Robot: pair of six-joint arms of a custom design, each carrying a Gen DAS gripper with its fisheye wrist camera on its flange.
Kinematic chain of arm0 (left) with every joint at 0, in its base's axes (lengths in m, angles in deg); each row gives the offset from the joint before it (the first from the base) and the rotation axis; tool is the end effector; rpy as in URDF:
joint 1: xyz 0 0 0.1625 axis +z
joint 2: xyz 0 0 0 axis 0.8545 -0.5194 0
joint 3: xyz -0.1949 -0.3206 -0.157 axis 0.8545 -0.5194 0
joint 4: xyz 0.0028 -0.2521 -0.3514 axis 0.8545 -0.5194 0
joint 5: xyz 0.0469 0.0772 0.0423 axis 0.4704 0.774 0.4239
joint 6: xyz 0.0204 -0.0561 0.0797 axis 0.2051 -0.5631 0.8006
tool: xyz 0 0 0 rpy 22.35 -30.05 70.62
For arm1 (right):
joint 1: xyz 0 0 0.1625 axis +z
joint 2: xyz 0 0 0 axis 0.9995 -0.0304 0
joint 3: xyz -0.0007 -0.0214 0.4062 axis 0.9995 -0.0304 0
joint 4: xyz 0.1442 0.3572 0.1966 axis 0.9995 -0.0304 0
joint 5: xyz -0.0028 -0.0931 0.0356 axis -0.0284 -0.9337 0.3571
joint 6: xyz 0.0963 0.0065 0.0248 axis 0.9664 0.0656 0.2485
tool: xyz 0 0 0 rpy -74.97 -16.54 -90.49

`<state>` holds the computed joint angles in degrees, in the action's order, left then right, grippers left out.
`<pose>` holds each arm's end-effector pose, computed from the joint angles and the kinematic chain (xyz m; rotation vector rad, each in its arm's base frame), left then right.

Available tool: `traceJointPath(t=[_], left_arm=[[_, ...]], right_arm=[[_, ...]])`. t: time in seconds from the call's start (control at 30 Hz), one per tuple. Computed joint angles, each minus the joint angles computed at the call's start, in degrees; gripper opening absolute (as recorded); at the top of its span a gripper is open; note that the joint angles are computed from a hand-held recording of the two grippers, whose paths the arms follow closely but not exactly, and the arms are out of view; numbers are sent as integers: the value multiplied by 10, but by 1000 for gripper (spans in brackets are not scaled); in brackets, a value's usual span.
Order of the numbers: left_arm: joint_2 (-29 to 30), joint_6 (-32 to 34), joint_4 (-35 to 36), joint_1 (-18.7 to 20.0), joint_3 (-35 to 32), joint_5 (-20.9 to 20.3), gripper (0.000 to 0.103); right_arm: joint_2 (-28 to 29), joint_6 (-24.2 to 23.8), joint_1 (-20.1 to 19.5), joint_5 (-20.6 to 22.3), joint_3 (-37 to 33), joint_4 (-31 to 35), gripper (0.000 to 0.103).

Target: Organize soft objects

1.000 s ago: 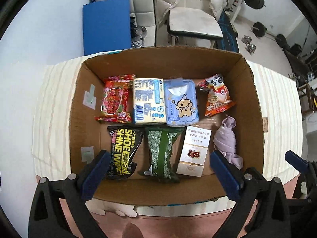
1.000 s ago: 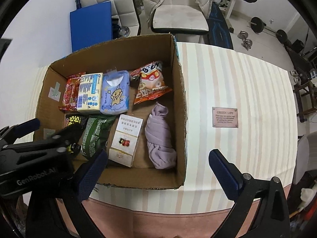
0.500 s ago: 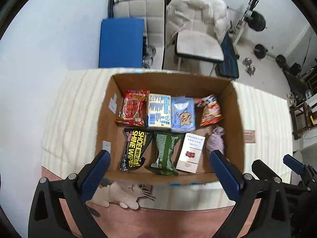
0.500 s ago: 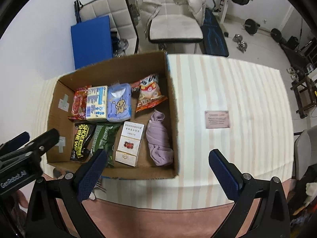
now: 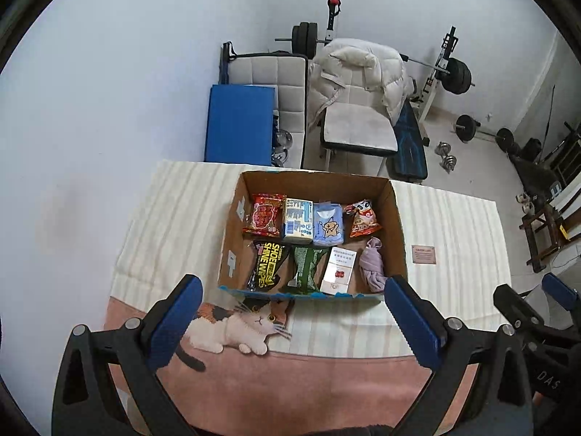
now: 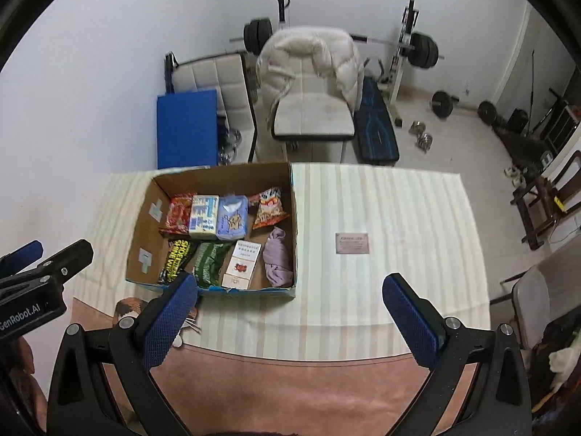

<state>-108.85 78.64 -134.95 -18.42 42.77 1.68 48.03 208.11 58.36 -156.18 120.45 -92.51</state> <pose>-0.2853 -0.4810 0.5280 1.1368 2.3789 -0.2061 0.6281 -0.3467 0.1799 -0.6780 -1.9545 0.9459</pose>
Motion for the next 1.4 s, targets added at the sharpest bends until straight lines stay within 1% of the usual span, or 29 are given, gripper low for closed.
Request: traceJointPath(t=[0.2,0.27,0.43,0.5,0.6,0.77,0.93,1.1,1.2,1.4], left_arm=[[-31,-2,14,-18,-4,8,103],[-37,-7,21,-21,-8,4,103],[-49,-9,24,-31,-2,12,103],[-51,-10,25,-32,-2,10,103],[-53,-12,28,-34,-3,8,103],[-58,-12,27,-37,-2,8,103],[-59,-17,28,-41,-3,10,103],[-61,-23,32,-44,-4,8,103],[-62,-21,32,-46,-4,7,103],[-70,-21,33,-54,-4,10,103]], right_arm=[[43,34,29,6,-93,86,103],[60,44,37,6,-125,114,103],[96,56,49,11,-197,171,103],[103,59,51,11,-211,183,103],[124,69,56,12,-250,215,103],[129,67,56,12,-261,222,103],[148,75,59,16,-298,251,103],[153,78,60,17,-306,258,103],[161,81,62,16,-323,268,103],[163,82,62,16,-327,271,103]])
